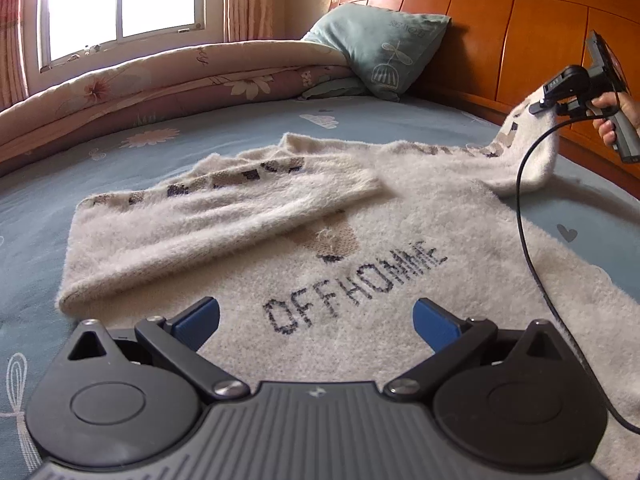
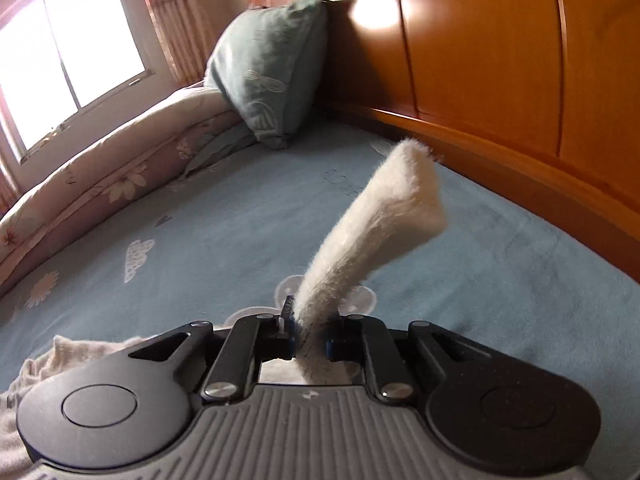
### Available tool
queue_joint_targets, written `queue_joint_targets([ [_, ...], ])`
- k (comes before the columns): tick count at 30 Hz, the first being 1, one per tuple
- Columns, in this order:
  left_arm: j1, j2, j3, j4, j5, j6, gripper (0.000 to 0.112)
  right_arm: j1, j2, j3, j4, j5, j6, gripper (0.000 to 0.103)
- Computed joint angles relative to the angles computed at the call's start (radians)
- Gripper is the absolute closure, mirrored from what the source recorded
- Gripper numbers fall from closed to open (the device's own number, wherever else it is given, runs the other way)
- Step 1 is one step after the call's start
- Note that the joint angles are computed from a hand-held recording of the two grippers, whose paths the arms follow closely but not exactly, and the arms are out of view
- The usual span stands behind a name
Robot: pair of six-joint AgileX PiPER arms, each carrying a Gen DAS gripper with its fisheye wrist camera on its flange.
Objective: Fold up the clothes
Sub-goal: 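Lift the cuff with the right gripper, raising the sleeve off the bed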
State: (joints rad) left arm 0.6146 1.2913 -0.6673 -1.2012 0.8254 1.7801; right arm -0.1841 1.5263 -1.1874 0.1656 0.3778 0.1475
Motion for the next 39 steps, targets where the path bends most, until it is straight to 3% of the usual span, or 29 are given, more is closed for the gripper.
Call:
queue_joint_targets([
  [3, 0.063, 0.052, -0.004, -0.051, 0.057, 0.087, 0.010, 0.099, 0.009, -0.089, -0.091, 0.068, 0.084, 0.089],
  [5, 0.096, 0.103, -0.008, -0.087, 0.083, 0.142, 0.010, 0.185, 0.032, -0.155, -0.246, 0.130, 0.216, 0.089],
  [8, 0.110, 0.173, -0.047, -0.072, 0.075, 0.075, 0.010, 0.318, 0.086, -0.267, -0.451, 0.251, 0.375, 0.089],
  [11, 0.140, 0.224, -0.100, -0.039, 0.125, -0.021, 0.010, 0.424, 0.134, -0.348, -0.562, 0.340, 0.445, 0.089],
  [14, 0.137, 0.196, -0.092, -0.020, 0.094, -0.023, 0.010, 0.513, 0.191, -0.437, -0.629, 0.429, 0.468, 0.089],
  [17, 0.137, 0.168, -0.076, -0.017, 0.075, 0.001, 0.010, 0.580, 0.241, -0.520, -0.668, 0.497, 0.472, 0.089],
  [21, 0.159, 0.187, -0.099, -0.003, 0.128, -0.032, 0.010, 0.647, 0.319, -0.650, -0.687, 0.577, 0.460, 0.089],
  [39, 0.249, 0.230, -0.176, -0.012, 0.223, -0.124, 0.010, 0.850, 0.656, -1.139, -0.693, 0.745, 0.337, 0.089],
])
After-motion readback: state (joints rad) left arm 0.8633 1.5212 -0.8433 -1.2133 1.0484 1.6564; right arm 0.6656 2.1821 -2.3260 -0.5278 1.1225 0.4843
